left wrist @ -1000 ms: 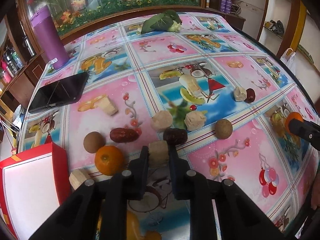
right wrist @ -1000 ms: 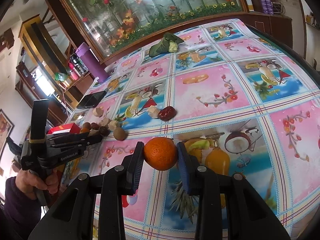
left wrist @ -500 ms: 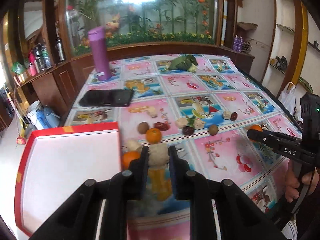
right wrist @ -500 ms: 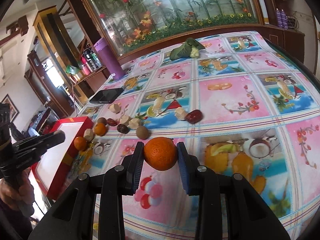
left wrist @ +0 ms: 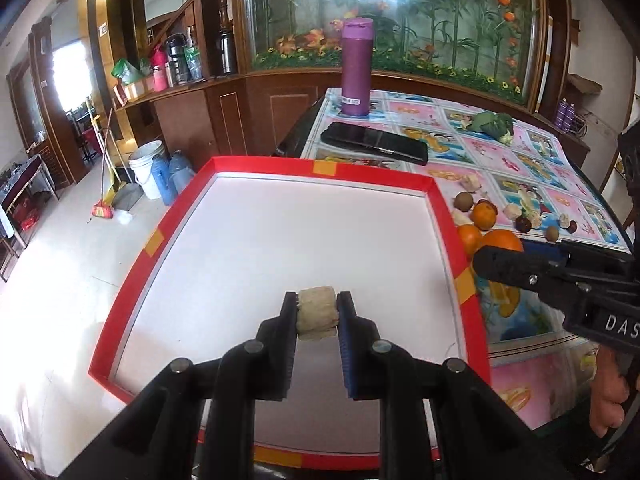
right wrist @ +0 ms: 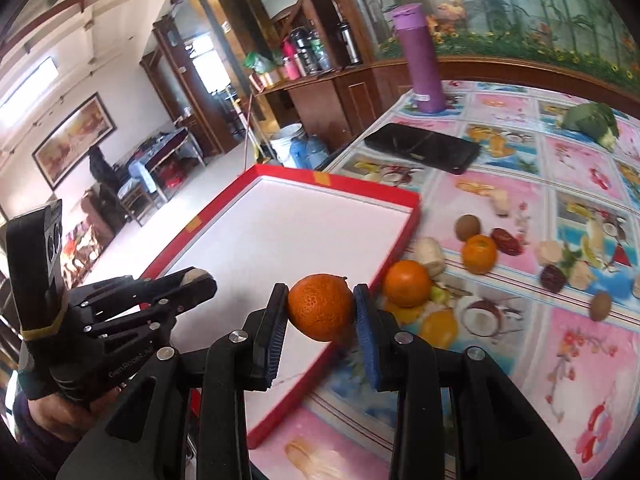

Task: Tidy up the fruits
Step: 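Carry the beige cube and orange over the red tray and open both grippers, then move the left gripper toward another orange while the right gripper approaches a brown round fruit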

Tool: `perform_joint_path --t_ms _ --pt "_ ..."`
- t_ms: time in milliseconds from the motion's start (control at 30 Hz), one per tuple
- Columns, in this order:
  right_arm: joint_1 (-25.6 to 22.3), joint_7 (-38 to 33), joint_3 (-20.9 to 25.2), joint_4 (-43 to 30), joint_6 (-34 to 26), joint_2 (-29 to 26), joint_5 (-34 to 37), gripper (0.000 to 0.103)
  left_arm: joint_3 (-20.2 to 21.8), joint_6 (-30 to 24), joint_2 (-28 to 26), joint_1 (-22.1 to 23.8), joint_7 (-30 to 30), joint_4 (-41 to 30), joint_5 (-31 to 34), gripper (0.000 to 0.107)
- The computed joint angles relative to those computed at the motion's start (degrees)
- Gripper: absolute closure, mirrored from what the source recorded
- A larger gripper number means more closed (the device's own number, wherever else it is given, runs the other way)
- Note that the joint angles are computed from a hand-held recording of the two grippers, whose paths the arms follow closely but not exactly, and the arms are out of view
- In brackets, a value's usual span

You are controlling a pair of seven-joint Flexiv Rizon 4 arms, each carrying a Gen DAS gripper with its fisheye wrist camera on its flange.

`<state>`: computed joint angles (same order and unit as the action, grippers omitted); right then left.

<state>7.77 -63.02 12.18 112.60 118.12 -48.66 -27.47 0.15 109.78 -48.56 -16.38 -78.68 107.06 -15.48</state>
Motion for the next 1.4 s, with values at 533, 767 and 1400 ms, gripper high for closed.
perform_joint_path --t_ms 533,767,1400 --pt "3.5 -4.3 2.7 -3.3 -12.0 -2.0 1.5 0.071 4.6 0.1 -0.5 -1.4 -0.1 2.3 -3.7 0.085" --pt "1.4 -5.7 5.4 -2.6 -11.6 -1.3 3.1 0.061 9.1 -1.0 -0.4 -5.9 -0.6 2.0 -7.3 0.036" --pt "-2.9 -0.1 -1.7 5.5 5.4 2.5 5.8 0.06 7.0 1.4 2.5 -8.7 2.3 3.9 -8.2 0.025"
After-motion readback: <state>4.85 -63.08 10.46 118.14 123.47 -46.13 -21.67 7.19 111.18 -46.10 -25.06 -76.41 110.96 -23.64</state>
